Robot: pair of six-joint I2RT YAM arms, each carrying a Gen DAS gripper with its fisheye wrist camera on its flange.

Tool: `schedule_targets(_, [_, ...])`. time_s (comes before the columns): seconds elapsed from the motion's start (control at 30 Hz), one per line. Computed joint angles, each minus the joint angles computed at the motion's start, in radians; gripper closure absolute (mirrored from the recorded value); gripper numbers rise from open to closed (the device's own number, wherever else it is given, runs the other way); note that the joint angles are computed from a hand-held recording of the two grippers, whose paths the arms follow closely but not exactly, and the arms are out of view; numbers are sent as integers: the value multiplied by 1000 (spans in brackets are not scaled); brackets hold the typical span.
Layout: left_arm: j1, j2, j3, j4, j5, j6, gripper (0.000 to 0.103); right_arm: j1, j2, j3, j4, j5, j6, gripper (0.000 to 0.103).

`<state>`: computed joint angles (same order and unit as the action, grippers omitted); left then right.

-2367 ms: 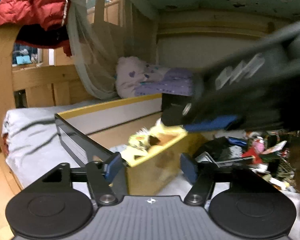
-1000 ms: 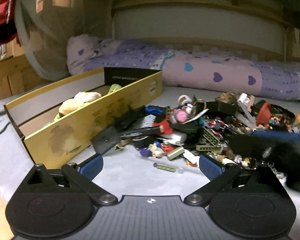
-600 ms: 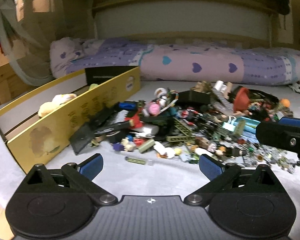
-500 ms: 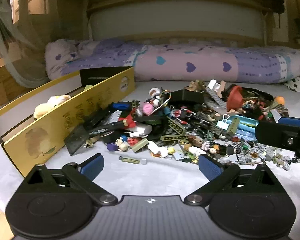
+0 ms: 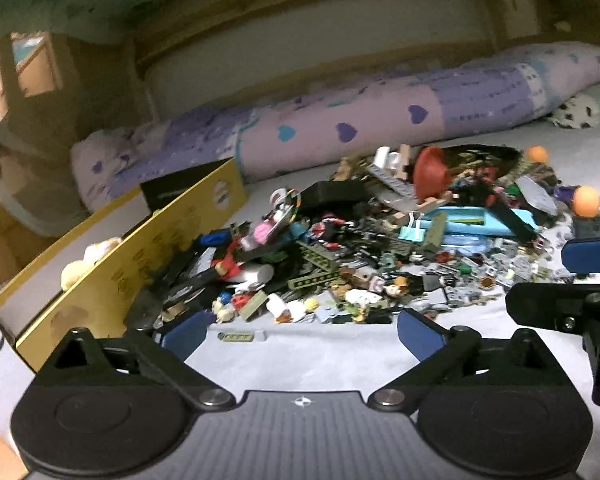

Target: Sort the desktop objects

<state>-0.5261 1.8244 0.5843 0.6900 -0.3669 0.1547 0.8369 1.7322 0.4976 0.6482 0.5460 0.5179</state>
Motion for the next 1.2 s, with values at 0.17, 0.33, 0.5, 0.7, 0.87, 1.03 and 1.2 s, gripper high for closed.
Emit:
schedule_targets(0.17, [19, -22, -30, 19, 102, -32, 6, 10, -18, -24, -28, 5, 22, 47])
schedule_targets(0.33, [16, 5, -9, -11, 54, -39, 5, 26, -26, -35, -47, 7, 27, 45])
schedule_targets(0.5, [29, -1, -21, 7, 76, -60, 4, 37, -34, -45, -61, 20, 40, 44])
schedule_targets(0.7, [1, -3, -84, 128, 64, -53, 1, 64, -18, -50, -62, 47, 41, 25])
schedule_targets(0.87, [28, 9, -55, 56, 97, -112, 1, 67, 3, -28, -91, 92, 49, 10])
schedule_targets(1.03, [47, 15, -45, 38, 130, -168, 5, 71, 104, -65, 131, 189, 9, 7])
schedule_targets(1.2, [37, 43, -38, 52, 93, -208, 5, 67, 223, -13, 169, 307, -51, 8])
